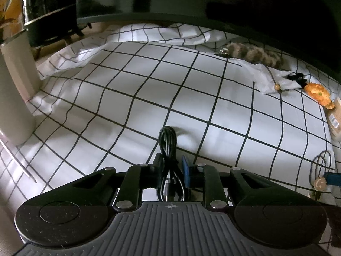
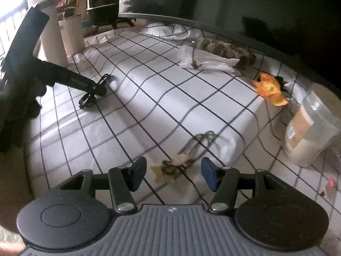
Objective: Organize soft objects
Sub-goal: 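Grasp the thin earphone wire with the right tool while the left tool holds the cable, then carry both wires to the pink box and open both tools over it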
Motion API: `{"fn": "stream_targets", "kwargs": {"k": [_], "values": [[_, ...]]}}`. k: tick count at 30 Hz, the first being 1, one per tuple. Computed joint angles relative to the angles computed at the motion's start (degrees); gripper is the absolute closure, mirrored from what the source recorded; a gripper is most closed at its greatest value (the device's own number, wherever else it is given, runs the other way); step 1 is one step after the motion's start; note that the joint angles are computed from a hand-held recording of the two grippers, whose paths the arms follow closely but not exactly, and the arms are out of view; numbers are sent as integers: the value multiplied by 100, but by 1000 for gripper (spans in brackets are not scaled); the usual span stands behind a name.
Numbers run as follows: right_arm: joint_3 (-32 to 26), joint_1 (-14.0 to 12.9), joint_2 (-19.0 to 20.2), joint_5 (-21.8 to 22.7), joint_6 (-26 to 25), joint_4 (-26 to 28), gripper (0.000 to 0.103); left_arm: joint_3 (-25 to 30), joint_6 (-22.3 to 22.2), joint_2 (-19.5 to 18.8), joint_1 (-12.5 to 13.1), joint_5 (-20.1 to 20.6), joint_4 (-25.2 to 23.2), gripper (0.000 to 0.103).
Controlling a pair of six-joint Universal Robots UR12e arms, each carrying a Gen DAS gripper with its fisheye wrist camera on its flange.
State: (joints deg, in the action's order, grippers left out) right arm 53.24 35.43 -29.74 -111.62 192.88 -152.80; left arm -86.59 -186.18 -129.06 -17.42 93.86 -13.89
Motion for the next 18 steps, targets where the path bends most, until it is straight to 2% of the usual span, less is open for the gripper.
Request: {"fn": "stream_targets", "kwargs": {"k": [3, 4, 6, 12, 15, 18], "values": [[-167, -22, 61, 103, 45, 319, 73, -16, 38, 20, 15, -133, 15, 83], [-166, -21, 50, 109, 23, 336, 73, -22, 76, 34, 18, -175, -1, 85], [-95, -30, -31, 128, 21, 321, 93, -62, 159, 75, 18, -214, 52, 85], [282, -126, -415, 158, 231, -191, 93, -25, 234, 206, 27, -392, 346, 86], [451, -191, -612, 88, 352, -396, 93, 209, 108, 213, 28, -611, 501, 86], [677, -260, -851, -97, 338, -755, 93, 585, 205, 145, -48, -731, 615, 86]]}}
